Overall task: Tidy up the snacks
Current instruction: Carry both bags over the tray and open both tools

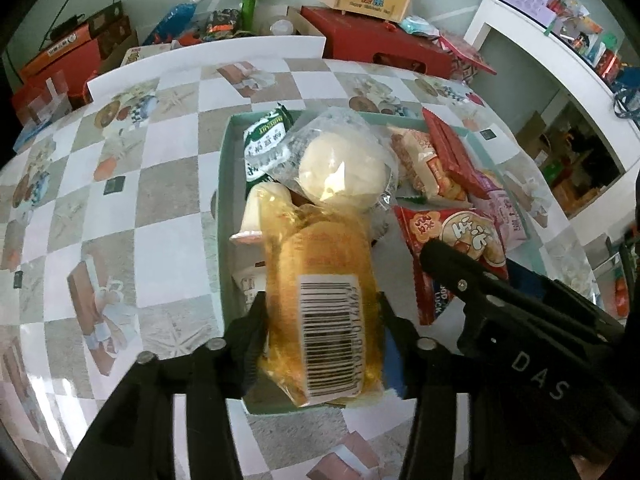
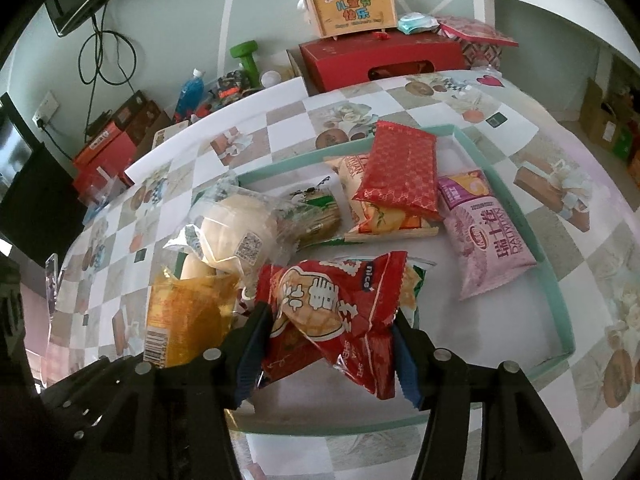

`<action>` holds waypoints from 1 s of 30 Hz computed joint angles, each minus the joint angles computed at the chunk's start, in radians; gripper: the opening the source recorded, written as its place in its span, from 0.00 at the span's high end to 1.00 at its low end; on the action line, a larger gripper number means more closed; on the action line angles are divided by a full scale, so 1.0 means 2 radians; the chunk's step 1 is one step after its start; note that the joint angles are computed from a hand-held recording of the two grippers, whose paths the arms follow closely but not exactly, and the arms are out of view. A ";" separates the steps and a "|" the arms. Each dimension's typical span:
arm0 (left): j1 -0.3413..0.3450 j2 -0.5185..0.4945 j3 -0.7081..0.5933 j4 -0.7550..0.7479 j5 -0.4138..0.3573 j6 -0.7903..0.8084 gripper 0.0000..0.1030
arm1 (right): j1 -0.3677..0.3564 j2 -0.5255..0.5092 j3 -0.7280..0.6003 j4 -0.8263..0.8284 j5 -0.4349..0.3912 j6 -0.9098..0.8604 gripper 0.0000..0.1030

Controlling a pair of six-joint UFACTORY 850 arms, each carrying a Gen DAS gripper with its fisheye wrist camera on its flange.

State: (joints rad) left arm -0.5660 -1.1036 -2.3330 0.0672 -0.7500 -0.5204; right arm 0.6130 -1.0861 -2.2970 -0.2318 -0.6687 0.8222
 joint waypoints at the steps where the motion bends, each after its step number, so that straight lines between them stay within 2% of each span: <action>1: 0.000 0.001 0.001 0.003 0.001 -0.002 0.40 | 0.000 0.002 0.003 0.002 0.004 -0.002 0.39; 3: 0.000 0.007 0.008 0.006 0.007 -0.004 0.35 | 0.000 0.006 0.007 0.000 0.011 -0.001 0.36; 15: -0.002 0.049 0.063 0.019 0.052 -0.010 0.23 | 0.007 0.043 0.050 -0.055 0.042 0.043 0.36; 30: 0.008 0.083 0.112 0.035 0.070 -0.059 0.22 | 0.008 0.057 0.069 -0.087 0.056 0.080 0.36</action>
State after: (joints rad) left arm -0.5496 -0.9382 -2.1096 0.1371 -0.6099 -0.6388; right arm 0.6295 -0.9720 -2.1594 -0.4049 -0.5567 0.9823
